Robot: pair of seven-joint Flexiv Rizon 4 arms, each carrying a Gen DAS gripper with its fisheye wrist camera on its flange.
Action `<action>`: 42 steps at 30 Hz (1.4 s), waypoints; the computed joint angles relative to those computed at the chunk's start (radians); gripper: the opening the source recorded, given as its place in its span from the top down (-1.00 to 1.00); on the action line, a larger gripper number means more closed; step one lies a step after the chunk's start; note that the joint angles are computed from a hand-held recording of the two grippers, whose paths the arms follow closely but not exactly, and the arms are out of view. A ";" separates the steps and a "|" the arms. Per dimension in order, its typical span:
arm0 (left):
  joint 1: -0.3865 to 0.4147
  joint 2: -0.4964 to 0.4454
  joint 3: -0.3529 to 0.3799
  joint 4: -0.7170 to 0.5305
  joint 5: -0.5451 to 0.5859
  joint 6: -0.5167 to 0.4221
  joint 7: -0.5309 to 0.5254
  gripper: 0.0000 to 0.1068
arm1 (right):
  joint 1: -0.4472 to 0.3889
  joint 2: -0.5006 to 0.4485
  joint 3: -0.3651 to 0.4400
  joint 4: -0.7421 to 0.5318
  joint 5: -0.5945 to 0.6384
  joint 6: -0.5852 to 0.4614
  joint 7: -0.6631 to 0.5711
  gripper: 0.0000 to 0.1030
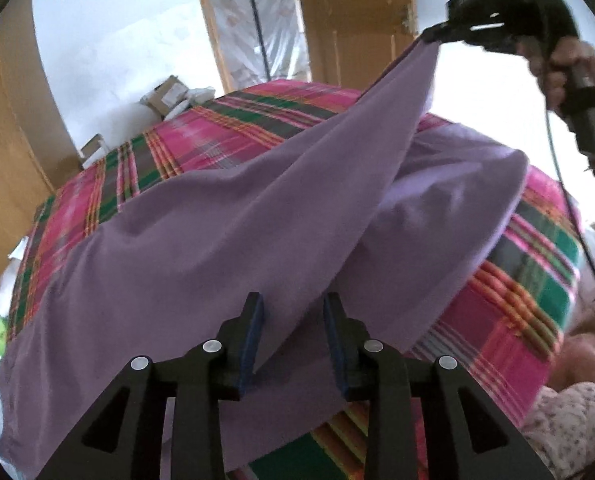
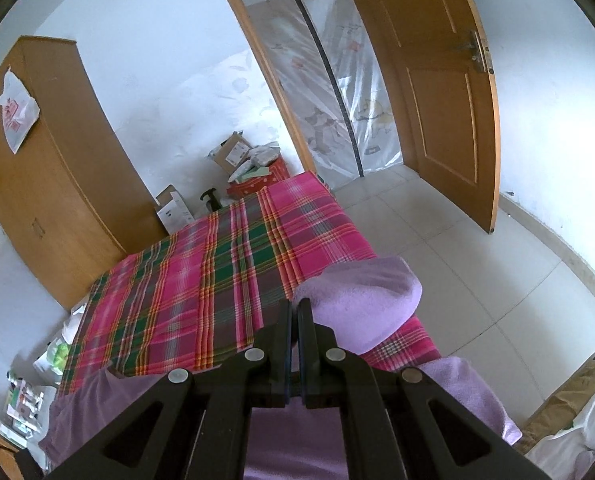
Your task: Fold clothes
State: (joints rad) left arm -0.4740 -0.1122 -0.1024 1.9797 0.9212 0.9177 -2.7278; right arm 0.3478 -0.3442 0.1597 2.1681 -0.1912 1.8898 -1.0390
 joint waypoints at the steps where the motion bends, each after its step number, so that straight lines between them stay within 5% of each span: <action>1: -0.004 -0.006 -0.003 -0.011 0.003 -0.026 -0.004 0.40 | -0.018 -0.004 0.015 -0.001 -0.008 -0.003 0.003 0.95; 6: 0.011 0.003 0.013 0.000 -0.031 -0.004 -0.030 0.40 | -0.006 -0.011 -0.007 -0.002 -0.002 -0.013 -0.008 0.95; 8: 0.012 0.024 0.014 0.007 -0.008 0.007 -0.052 0.72 | -0.031 -0.015 0.014 -0.002 -0.008 -0.009 -0.002 0.95; 11: 0.031 0.063 0.015 0.029 0.026 0.070 -0.109 0.86 | -0.038 -0.005 0.017 0.009 -0.011 0.002 -0.003 0.95; 16: 0.074 0.140 -0.008 0.061 0.063 0.140 -0.178 0.87 | -0.060 0.023 0.031 0.051 -0.020 0.050 -0.014 0.95; 29: 0.087 0.145 -0.077 0.130 -0.021 0.153 -0.041 0.87 | 0.060 0.019 -0.038 0.262 0.203 0.235 -0.114 0.95; 42: 0.057 0.069 -0.034 0.145 -0.091 0.189 0.034 0.87 | 0.092 -0.015 -0.070 0.290 0.243 0.179 -0.134 0.87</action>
